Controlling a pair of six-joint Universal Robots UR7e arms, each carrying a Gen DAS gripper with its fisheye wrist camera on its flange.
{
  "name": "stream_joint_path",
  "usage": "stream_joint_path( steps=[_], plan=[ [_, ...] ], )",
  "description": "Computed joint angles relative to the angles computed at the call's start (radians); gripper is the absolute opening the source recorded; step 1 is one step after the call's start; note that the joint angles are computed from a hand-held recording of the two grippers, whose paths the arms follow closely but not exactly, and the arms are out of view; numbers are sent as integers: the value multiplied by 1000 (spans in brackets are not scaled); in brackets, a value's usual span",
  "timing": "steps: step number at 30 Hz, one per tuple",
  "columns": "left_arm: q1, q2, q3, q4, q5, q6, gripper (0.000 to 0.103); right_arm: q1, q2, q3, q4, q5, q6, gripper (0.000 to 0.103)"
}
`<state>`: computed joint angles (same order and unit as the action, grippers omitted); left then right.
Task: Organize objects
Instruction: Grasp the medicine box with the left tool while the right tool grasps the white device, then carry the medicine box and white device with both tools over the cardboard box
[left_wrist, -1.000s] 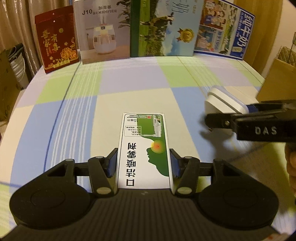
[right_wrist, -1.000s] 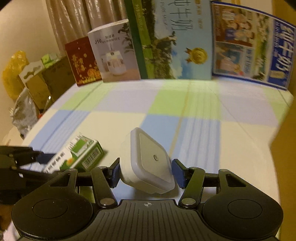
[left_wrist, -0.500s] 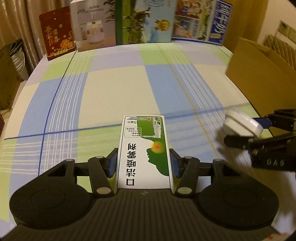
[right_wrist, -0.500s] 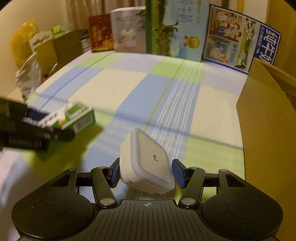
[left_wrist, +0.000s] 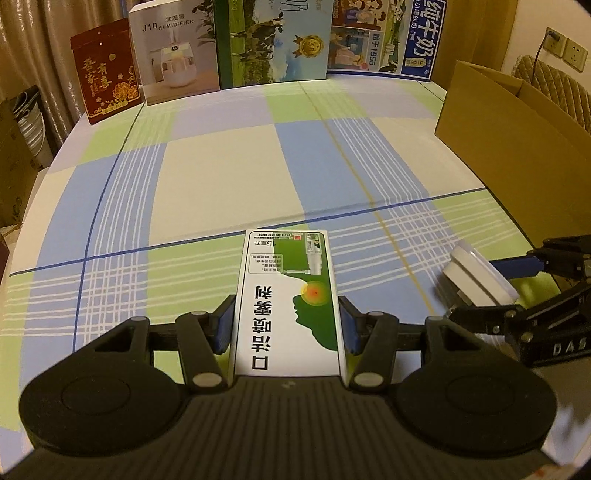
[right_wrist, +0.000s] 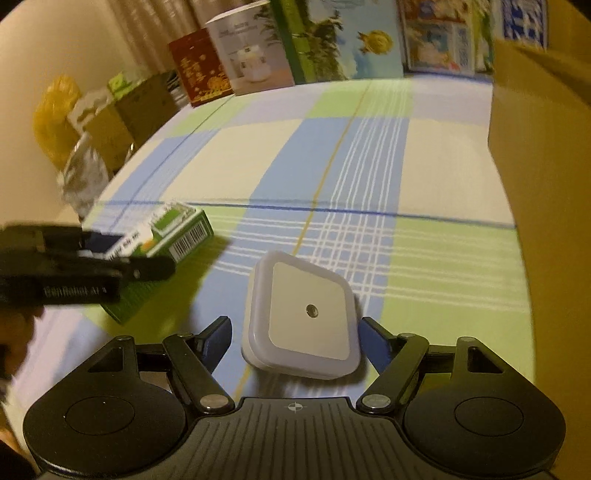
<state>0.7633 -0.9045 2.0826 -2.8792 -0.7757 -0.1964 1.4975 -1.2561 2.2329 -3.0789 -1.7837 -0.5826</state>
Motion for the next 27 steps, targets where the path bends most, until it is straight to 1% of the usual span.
stream_joint_path(
  steps=[3,4,5,7,10,17,21,27],
  plan=[
    [4,5,-1,-11,-2,11,50,-8,-5,-11,28,23,66,72],
    [5,6,-2,-16,-4,14,50,-7,-4,-14,30,23,81,70],
    [7,7,-2,-21,-6,17,51,-7,-3,-18,35,26,93,63],
    [9,9,-2,-29,-6,22,51,-6,-4,-20,41,27,106,62],
    [12,15,-5,-37,-8,24,51,10,1,-14,20,-5,94,62],
    [24,31,-23,-7,-10,16,51,40,21,-1,-45,-72,61,62],
    [31,48,-36,-11,-7,22,51,43,25,-1,-54,-78,52,62],
    [38,62,-54,30,0,-2,51,52,34,0,-75,-91,57,62]
  ],
)
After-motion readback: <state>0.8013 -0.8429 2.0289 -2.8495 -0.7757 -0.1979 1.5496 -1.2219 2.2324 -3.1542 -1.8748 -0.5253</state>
